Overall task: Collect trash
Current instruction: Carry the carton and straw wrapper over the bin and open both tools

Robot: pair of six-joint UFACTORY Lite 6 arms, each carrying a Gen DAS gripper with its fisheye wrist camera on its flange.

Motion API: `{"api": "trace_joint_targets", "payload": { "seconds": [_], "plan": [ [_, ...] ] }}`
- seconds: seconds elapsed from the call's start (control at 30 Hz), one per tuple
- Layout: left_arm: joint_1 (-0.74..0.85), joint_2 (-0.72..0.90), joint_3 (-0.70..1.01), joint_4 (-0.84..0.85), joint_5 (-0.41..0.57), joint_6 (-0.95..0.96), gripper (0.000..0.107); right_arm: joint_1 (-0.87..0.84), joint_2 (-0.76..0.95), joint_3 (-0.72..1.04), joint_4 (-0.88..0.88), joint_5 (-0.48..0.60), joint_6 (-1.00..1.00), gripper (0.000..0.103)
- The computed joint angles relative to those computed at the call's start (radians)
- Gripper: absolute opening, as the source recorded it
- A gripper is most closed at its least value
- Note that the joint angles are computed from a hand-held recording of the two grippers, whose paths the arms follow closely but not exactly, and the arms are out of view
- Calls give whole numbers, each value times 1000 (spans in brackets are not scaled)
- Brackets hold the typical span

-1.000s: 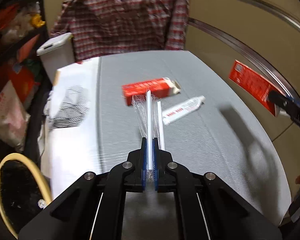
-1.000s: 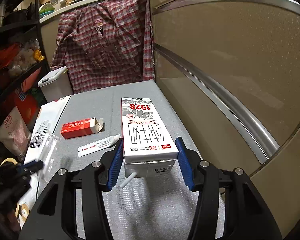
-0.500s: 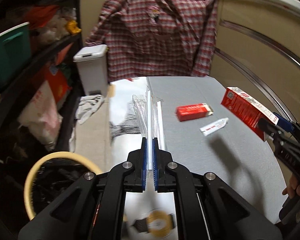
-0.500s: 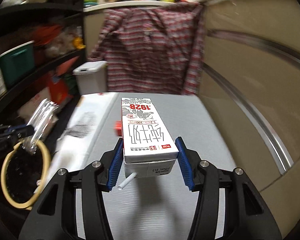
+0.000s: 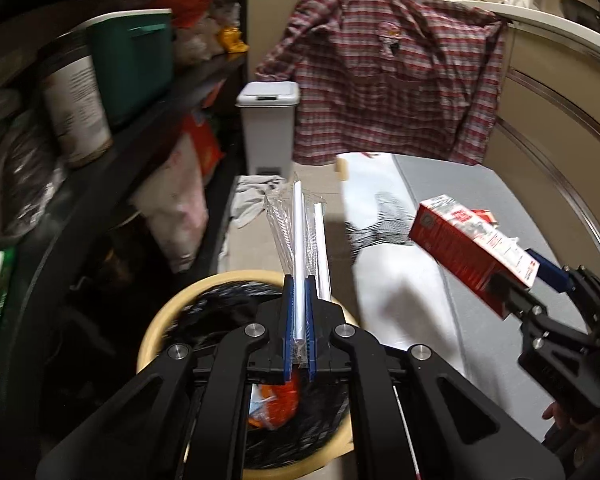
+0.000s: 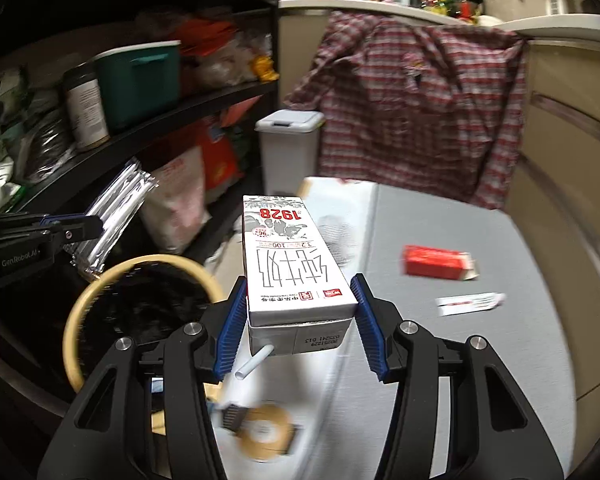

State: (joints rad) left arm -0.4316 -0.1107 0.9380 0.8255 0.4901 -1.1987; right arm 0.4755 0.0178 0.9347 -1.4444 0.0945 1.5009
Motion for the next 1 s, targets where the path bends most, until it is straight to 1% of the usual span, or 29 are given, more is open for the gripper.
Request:
{"api": "trace_joint_targets", "payload": {
  "seconds": [0.27, 0.4, 0.57, 0.9, 0.97, 1.0],
  "plan": [
    [92, -136, -146, -19, -13, 64, 5, 151, 88, 64, 42, 50, 63, 52],
    [127, -165, -180, -65, -8, 121, 5, 186, 120, 89, 104, 58, 34, 52],
    [149, -204, -212, -68, -12, 136, 5, 228, 149, 109, 137, 86, 32, 52],
    [169, -158, -237, -6, -4, 95, 5, 278, 196, 151, 181, 104, 23, 52],
    [185, -154, -242, -36, -17, 130, 5, 285, 209, 165, 215, 99, -9, 52],
    [195, -151, -242, -68, -27, 162, 6, 286, 215, 171, 261, 85, -57, 52]
  ]
}}
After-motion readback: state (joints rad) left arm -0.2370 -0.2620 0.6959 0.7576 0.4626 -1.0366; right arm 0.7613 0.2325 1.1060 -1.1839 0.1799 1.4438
